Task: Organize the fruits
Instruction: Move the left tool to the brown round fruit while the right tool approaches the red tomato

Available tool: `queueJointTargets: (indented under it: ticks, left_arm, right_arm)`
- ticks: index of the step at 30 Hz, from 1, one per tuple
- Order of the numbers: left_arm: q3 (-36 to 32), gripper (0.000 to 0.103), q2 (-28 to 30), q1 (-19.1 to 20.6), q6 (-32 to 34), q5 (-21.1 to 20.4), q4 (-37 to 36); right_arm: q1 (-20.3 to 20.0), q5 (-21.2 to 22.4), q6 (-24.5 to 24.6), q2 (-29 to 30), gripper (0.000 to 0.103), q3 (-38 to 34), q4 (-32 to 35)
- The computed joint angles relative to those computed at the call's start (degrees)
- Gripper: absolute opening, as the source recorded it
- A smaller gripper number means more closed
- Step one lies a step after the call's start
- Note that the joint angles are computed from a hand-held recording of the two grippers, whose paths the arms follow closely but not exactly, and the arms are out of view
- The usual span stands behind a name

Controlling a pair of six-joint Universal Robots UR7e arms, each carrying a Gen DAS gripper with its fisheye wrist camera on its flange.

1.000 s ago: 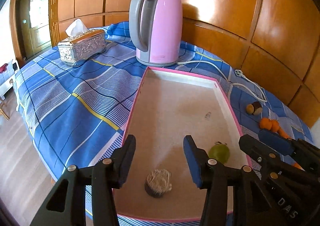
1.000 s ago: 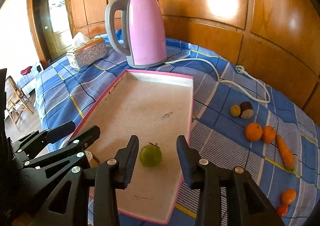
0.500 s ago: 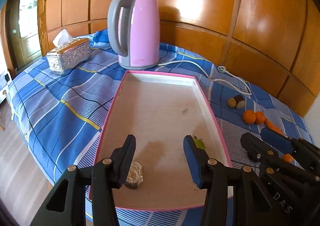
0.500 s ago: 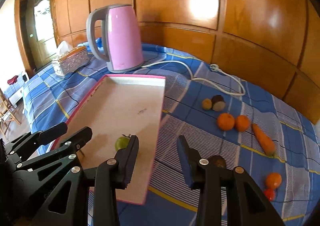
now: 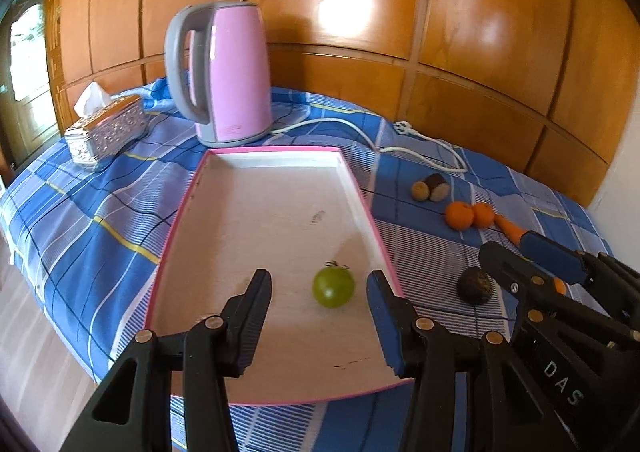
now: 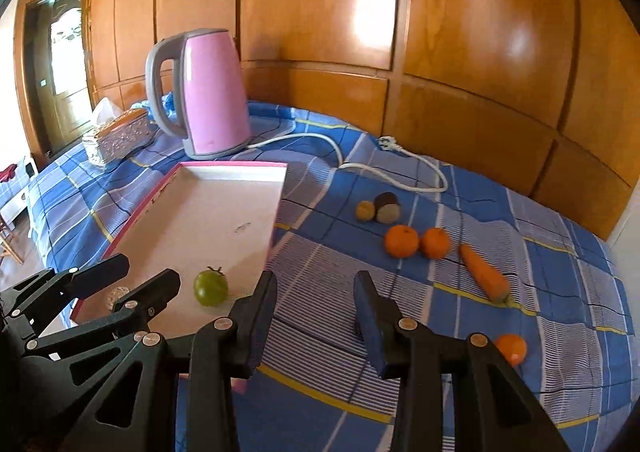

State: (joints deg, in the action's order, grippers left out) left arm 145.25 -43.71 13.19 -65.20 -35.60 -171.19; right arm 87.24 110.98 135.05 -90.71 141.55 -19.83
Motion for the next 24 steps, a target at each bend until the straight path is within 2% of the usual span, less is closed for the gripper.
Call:
queueJointTargets:
  ticks: [14, 24]
  left_arm:
    - [-2.4, 0.050, 2.7, -1.3, 4.3, -1.6, -1.3]
    - [-4.2, 0.050, 4.4, -1.8, 7.0, -2.7, -1.7]
  right_arm:
    - [-6.2, -4.7, 0.0, -8.2, 0.040, 2.6, 1.9]
    - [-9.7, -7.4, 0.9, -11.8, 0.040, 3.3, 3.8]
